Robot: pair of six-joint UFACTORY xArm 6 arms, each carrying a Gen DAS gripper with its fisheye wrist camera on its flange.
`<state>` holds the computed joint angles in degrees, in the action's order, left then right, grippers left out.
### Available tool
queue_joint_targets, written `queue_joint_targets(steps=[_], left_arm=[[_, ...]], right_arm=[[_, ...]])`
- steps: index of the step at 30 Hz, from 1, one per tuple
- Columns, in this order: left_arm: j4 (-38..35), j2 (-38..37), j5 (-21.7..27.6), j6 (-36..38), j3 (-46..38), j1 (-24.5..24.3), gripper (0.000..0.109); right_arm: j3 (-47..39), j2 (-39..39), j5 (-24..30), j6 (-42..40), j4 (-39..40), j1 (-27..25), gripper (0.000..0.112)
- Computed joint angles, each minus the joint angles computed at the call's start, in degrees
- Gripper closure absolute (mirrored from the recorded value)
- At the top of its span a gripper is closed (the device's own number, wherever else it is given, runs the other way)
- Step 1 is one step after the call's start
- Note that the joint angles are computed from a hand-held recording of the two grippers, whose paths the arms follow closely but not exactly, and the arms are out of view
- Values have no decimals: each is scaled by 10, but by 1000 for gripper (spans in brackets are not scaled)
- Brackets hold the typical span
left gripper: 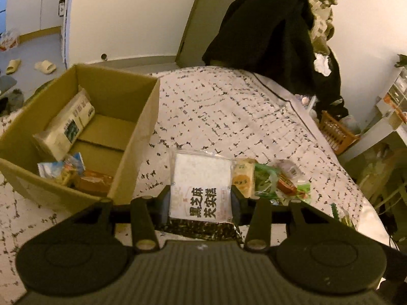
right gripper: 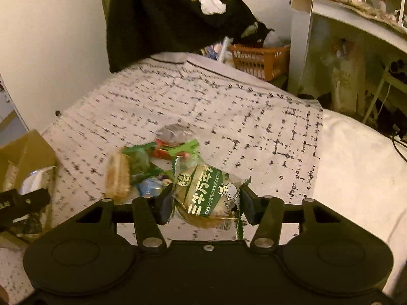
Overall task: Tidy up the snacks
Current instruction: 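Grasp the white sesame packet with the left tool while the right tool grasps the green bread bag, then carry both held packets over the cardboard box and lower them inside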
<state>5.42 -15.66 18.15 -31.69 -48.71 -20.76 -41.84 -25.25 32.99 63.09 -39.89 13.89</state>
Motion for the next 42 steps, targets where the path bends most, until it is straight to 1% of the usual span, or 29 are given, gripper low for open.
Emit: queue_joint_targets(steps=[4,7,11,14,17,29,34,37,42], left_arm=[[-41,-26,7,41,7,8,64],[-34,-46,9,50,12,18,64],[-49,-62,19,70,13,32,64],[-24,-73,28,63,15,41,64],[-44,-82,35,86,16,50,64],[-71,-107,44,135,19,100,64],[-90,-111,45,171,19,122,64],[-119,-111,51,206,17,134,64],[-146,-113,59,252,17,152,64]], right_arm=[[0,-21,7,24,-9,24,60],[-1,-32,13,40,-13,39,60],[-6,-43,23,66,-28,61,60],[-14,-43,27,76,-34,76,60],[-23,-40,31,89,-42,93,60],[-85,10,36,115,-67,143,60],[-109,30,35,117,-68,161,60],[-123,43,36,123,-70,173,60],[-147,70,33,127,-71,188,60]])
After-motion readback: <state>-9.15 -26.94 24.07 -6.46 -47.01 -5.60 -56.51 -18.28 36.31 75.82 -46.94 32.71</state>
